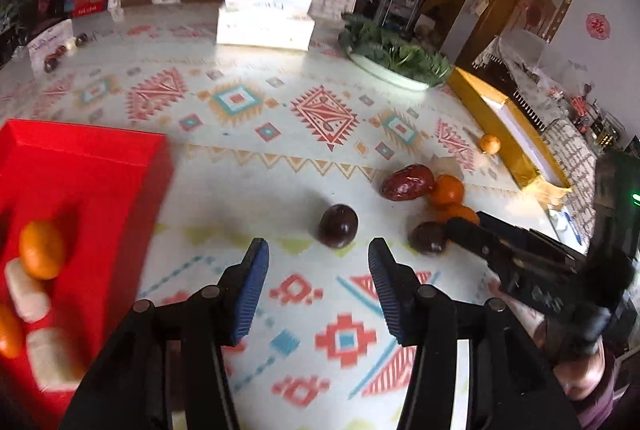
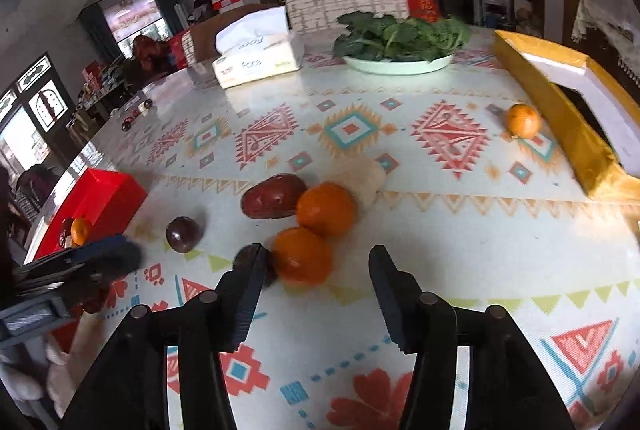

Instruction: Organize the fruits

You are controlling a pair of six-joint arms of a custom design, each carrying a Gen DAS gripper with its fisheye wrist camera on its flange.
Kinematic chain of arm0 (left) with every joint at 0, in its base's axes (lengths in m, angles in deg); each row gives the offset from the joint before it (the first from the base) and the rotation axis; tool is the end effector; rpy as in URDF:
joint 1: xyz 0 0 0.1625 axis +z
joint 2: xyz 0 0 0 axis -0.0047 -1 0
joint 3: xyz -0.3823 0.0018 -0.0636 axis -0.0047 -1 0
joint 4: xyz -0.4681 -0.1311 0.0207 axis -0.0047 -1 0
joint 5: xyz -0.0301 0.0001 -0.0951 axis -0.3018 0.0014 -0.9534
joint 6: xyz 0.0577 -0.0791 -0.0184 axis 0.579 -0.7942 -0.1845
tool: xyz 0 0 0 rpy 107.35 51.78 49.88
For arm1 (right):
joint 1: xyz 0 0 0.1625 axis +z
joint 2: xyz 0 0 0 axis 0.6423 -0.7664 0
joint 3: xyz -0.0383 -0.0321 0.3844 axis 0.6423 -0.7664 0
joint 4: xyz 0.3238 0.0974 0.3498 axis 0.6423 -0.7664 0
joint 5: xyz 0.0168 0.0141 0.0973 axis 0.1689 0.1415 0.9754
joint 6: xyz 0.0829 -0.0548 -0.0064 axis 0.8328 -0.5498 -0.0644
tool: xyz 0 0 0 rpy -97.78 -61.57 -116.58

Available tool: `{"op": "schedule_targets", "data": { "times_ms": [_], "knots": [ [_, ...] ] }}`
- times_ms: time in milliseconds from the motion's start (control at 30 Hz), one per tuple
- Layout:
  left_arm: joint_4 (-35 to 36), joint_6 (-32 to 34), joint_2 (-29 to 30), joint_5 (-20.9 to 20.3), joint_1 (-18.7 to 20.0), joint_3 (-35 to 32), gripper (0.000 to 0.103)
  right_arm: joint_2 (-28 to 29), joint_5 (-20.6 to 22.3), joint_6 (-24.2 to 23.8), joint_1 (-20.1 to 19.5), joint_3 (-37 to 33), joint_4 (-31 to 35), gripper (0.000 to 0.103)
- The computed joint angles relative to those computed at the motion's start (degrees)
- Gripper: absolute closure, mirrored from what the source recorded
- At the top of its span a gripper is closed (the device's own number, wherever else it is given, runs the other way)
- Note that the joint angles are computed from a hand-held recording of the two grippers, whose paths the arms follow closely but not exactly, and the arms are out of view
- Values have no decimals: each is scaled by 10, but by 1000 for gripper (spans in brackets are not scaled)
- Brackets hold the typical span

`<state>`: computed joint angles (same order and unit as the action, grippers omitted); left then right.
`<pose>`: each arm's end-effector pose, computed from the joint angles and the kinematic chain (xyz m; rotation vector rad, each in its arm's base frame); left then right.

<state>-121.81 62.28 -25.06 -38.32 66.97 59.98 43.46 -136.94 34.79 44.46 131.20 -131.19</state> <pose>-0.2071 -0.8789 -0.0525 1.0958 2.6592 -0.3649 0.0086 -0.7723 0.1294 -0.1579 -2.2429 1.1392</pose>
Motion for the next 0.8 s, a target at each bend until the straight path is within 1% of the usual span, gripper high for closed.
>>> {"op": "schedule_targets", "data": {
  "times_ms": [100, 133, 167, 200, 233, 267, 300, 400, 500, 533, 567, 600, 633, 700, 767, 800],
  "knots": [
    [6, 3, 30, 15, -4, -35, 52, -2, 27, 9, -5, -2, 8, 47],
    [7, 7, 37, 18, -5, -43, 52, -5, 40, 16, -8, -1, 16, 54],
    [0, 17, 41, 23, -8, -44, 52, -8, 51, 21, -11, 0, 22, 57],
    [-10, 28, 43, 31, -10, -40, 53, -11, 60, 25, -13, 3, 24, 62],
    [-18, 35, 43, 36, -11, -37, 62, -14, 69, 30, -15, 6, 28, 67],
    [-24, 44, 43, 41, -13, -34, 76, -17, 77, 33, -17, 9, 31, 68],
    [-14, 47, 42, 29, -11, -34, 81, -20, 82, 37, -18, 12, 32, 69],
    [-28, 51, 35, 32, -13, -21, 81, -25, 94, 46, -20, 19, 32, 70],
    [-36, 48, 18, 21, -10, -3, 81, -43, 125, 53, -25, 44, 14, 69],
    [-40, 48, 11, 19, -9, 6, 81, -49, 130, 50, -24, 54, 1, 60],
    [-46, 47, 2, 13, -8, 15, 81, -52, 126, 45, -22, 59, -4, 51],
    [-50, 45, -5, 8, -7, 23, 81, -52, 117, 36, -19, 60, -7, 36],
    [-55, 43, -13, 2, -6, 32, 81, -49, 104, 20, -16, 61, -15, 32],
    [-63, 39, -30, -9, -4, 48, 81, -35, 68, -12, -8, 49, -14, 32],
    [-68, 35, -45, -20, -2, 62, 81, -19, 34, -35, -1, 30, 5, 35],
    [-73, 34, -57, -26, -1, 73, 81, -6, 12, -51, 4, 16, 12, 39]
  ]
}}
